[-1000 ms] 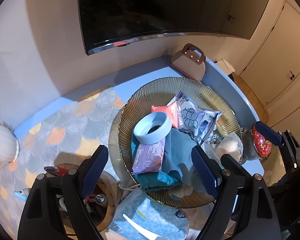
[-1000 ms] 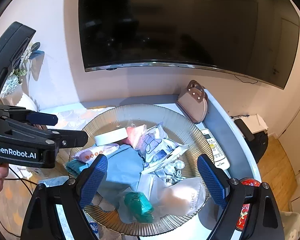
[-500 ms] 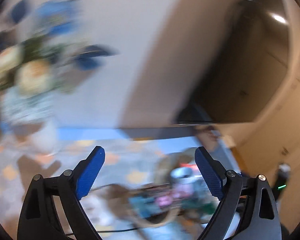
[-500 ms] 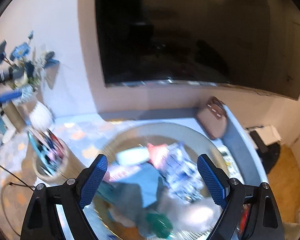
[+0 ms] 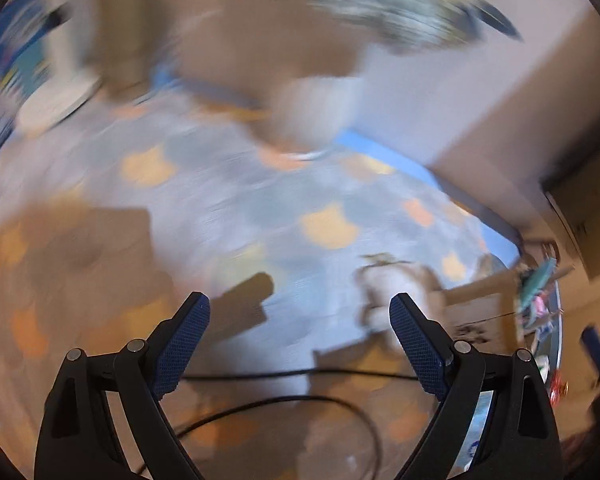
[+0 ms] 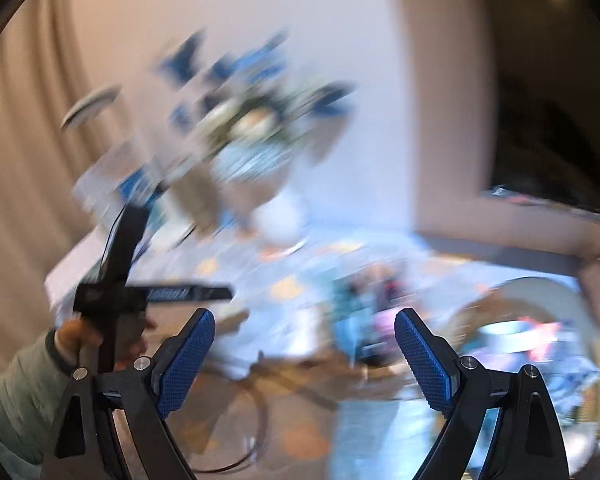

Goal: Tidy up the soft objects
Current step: 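Close the right tool on the white teddy bear and lift it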

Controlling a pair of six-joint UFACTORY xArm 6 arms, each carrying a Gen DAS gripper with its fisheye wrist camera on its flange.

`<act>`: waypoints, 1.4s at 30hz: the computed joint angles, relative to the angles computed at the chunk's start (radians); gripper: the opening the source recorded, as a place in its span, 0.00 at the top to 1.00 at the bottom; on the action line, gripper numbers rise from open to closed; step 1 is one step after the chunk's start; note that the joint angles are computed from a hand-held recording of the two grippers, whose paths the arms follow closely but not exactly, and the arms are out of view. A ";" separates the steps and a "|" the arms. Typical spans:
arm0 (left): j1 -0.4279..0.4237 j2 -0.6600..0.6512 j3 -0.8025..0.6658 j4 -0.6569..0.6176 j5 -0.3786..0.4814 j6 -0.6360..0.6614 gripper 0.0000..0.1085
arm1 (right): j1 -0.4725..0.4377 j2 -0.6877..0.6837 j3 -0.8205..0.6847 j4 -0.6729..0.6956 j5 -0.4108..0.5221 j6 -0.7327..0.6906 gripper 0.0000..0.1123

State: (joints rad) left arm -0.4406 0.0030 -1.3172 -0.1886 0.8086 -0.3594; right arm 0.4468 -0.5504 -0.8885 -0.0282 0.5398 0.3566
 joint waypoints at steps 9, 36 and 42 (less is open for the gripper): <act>0.171 -0.226 0.265 0.045 -0.004 -0.103 0.16 | 0.192 0.416 -0.276 -0.427 0.107 0.308 0.19; 0.218 -0.176 0.271 -0.268 0.027 0.171 0.16 | 0.125 0.978 -0.959 -0.258 0.855 0.434 0.13; 0.213 -0.186 0.258 -0.253 0.028 0.131 0.16 | 0.157 0.869 -0.800 -0.352 0.741 0.459 0.52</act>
